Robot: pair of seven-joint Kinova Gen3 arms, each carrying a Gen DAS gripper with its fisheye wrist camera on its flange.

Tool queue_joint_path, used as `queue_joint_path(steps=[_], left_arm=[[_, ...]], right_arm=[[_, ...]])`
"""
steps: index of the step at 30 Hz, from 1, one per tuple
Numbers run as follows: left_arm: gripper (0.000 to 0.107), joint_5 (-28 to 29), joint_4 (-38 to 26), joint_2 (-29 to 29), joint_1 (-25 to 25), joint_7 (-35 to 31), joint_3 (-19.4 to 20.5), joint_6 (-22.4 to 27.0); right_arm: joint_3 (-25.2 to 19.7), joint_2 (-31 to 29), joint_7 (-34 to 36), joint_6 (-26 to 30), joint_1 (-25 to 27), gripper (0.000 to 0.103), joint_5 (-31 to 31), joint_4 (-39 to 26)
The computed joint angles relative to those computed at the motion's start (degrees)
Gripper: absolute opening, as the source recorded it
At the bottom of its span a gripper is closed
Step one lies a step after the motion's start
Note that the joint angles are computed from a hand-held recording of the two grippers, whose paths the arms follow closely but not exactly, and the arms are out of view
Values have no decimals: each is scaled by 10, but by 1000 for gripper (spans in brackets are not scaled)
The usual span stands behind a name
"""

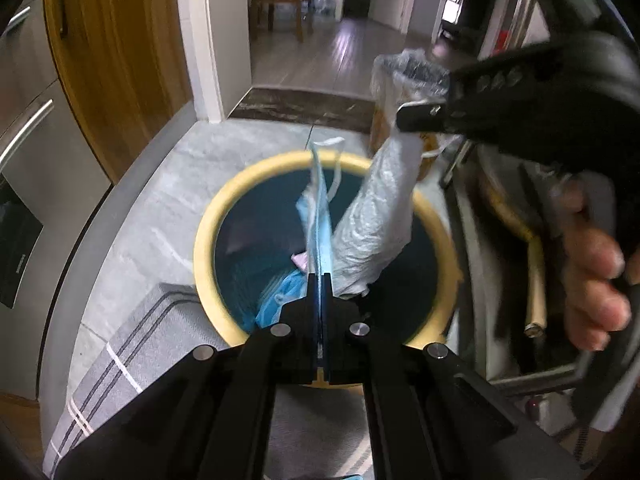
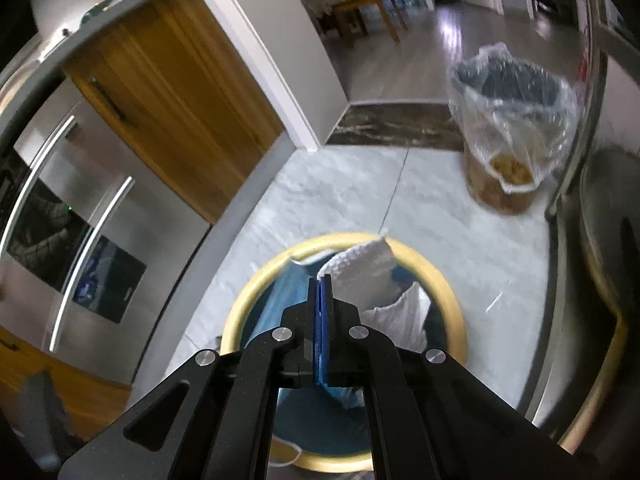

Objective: Collect trash
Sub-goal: 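Open both grippers to drop the mask and tissue into the bin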

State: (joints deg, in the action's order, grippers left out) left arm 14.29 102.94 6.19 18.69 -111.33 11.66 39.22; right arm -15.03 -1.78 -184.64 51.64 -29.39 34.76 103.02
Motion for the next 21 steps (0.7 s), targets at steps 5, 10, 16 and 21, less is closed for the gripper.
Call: queue_joint_path(steps=[5, 10, 16, 21], left_arm=[[1, -44, -8, 17, 11, 42, -6, 3], [4, -77, -8, 19, 18, 81, -9, -7], [54, -106, 12, 1, 22, 119, -13, -38], [59, -98, 20, -5, 11, 121, -12, -43]], right_arm=[[1, 5, 25, -9, -2, 2, -14, -6], [4, 3, 36, -34, -2, 2, -15, -1], [0, 5, 58, -48, -3, 4, -9, -4], [2, -1, 45, -55, -2, 63, -8, 2]])
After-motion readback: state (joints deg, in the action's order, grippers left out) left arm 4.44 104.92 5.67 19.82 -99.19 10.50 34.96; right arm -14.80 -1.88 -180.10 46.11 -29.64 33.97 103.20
